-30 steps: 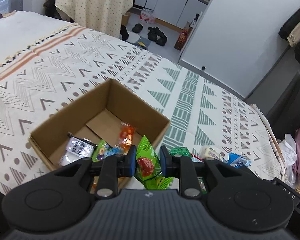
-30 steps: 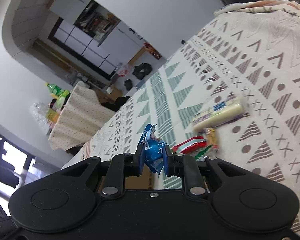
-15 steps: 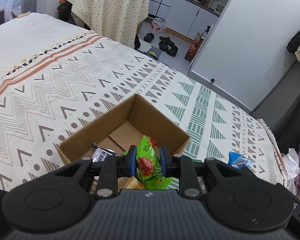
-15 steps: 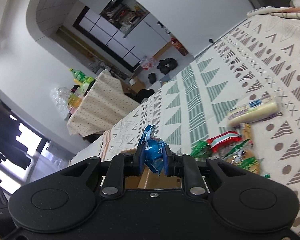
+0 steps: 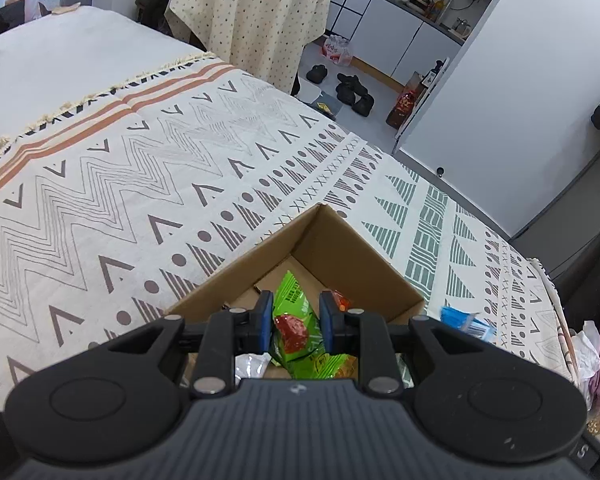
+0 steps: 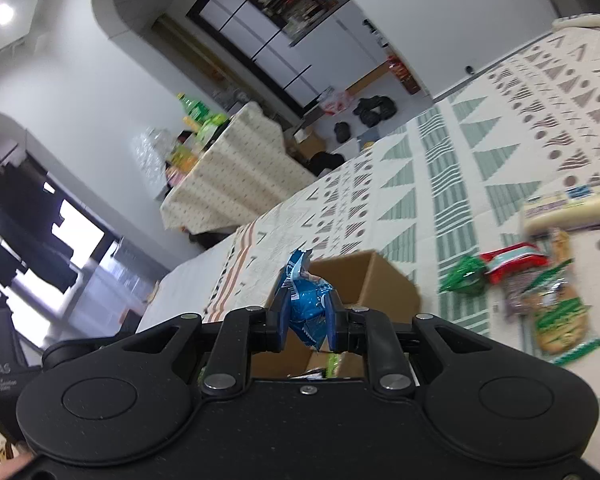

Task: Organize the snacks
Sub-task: 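Carry both candies over the box and open both tools to drop them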

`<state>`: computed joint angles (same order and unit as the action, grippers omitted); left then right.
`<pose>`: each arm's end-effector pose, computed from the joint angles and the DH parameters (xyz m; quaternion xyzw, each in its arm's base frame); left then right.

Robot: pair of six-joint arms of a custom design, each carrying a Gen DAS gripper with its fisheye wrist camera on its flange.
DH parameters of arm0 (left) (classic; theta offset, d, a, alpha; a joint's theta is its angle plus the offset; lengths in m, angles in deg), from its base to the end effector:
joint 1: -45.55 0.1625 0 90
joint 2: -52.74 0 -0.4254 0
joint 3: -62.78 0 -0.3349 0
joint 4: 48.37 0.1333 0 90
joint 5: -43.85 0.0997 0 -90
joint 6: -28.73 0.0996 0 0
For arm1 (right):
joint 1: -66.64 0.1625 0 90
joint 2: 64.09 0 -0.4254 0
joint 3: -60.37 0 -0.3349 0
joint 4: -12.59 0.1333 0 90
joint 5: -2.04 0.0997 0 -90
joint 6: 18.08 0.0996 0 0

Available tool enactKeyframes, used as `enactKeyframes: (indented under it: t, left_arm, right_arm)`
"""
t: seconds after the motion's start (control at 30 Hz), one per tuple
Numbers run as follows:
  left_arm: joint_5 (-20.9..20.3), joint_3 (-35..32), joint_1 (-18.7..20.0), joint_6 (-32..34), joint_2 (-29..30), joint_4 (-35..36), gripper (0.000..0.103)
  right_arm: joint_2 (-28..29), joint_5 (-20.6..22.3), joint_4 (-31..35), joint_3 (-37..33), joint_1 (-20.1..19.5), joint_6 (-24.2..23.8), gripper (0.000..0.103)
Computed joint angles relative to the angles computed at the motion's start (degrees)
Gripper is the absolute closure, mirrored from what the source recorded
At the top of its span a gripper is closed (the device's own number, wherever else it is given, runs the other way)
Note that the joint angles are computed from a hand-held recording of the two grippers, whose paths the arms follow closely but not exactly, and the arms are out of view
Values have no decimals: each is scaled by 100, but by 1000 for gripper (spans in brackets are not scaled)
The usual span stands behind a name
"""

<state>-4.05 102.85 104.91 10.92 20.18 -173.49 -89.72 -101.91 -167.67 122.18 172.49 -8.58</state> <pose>-0.2423 -0.8016 0.3284 0.0161 0.9102 -0.3462 0.2267 0.3211 -0.7307 0.1728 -0.0062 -0.8858 0.4640 0.0065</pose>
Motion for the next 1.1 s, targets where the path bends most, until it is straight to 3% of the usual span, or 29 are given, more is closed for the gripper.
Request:
enactKeyframes:
  t: [0.27, 0.57, 0.73, 0.8, 0.93, 1.1]
  left_arm:
    - [-316, -870, 216, 47, 450, 562, 80]
    - [-341, -1183, 307, 148, 661, 769, 75]
    - [-325, -1224, 341, -82, 616, 1027, 61]
    - [-223, -1009, 322, -92, 500, 918, 50]
    - [-37, -610, 273, -107, 289, 691, 42]
    - [170, -553, 192, -310, 205, 945, 34]
  right_arm:
    - [321, -52, 466, -470, 79, -197, 84]
    - [526, -211, 743, -793, 91, -184, 84]
    - [553, -166, 737, -826, 93, -194, 84]
    - [574, -153, 767, -863, 96, -189, 84]
    - [530, -79, 781, -807, 92, -113, 75]
    - [366, -122, 588, -508, 114, -87, 65]
